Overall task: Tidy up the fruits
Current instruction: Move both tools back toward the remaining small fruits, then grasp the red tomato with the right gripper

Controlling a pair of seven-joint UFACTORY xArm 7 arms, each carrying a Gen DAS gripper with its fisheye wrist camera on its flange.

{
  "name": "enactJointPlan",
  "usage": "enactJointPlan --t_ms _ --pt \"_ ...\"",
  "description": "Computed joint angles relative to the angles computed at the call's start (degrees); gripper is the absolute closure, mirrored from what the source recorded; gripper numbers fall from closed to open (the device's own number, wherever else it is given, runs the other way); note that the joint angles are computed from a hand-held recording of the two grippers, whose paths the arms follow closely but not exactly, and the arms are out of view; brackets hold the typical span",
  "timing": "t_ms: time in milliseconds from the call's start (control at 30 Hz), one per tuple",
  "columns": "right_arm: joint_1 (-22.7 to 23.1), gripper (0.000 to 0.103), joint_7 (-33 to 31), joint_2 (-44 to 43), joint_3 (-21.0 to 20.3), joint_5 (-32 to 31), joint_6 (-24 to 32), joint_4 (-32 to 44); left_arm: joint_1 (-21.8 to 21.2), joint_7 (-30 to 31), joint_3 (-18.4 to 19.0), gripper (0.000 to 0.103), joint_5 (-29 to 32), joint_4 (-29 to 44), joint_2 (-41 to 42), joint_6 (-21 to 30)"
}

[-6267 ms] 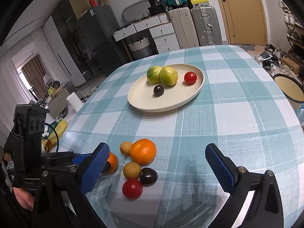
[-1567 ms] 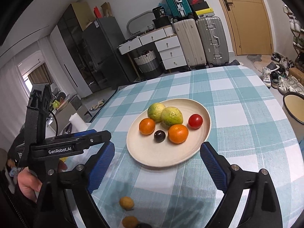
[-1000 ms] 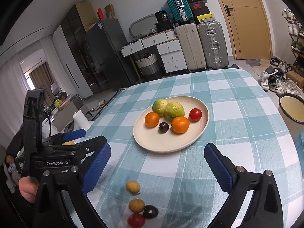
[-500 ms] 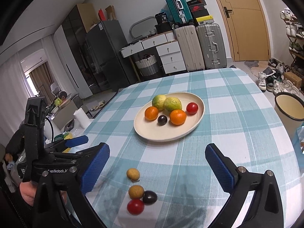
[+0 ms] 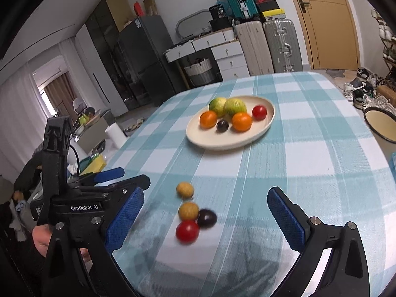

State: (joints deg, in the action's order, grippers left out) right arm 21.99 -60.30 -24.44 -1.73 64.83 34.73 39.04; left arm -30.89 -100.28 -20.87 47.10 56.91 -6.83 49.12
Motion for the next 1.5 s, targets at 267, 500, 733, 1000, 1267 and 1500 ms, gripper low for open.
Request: enactJointPlan --t_ms 267,500,733,1000,1267,1500 --pt "0.92 0.000 1.39 -1.88 0.78 -1.18 0.04 -3.94 -0.51 -1.70 -0.42 0.001 -1.35 -2.40 -0.70 -0.90" --pt "2.59 0.001 3.62 -3.12 3.14 -2.98 -4.62 -6.68 -0.26 -2.77 -0.81 0.001 -1.37 -3.39 -1.37 -1.25" --pt "6.10 0.006 4.38 -2.83 1.99 -3.03 -6.58 -7.41 0.06 -2.83 -0.98 0.001 -2.17 -4.01 -1.84 -1.35" --pt "6.21 0.044 9.88 -0.99 2.37 -7.65 -6.21 -6.62 0.50 -2.68 -0.97 0.001 -3.12 -4.85 -2.21 -1.99" --pt "6.07 0.076 11.53 -0.04 1.64 -9.00 -3.75 -6.04 0.75 -2.90 -1.14 0.001 -3.41 -5.30 -2.34 -2.35" --pt "5.71 0.077 10.49 -0.06 1.35 -7.00 -3.59 -6.13 0.74 -2.86 -1.11 0.001 -3.93 -5.30 -2.11 -2.31"
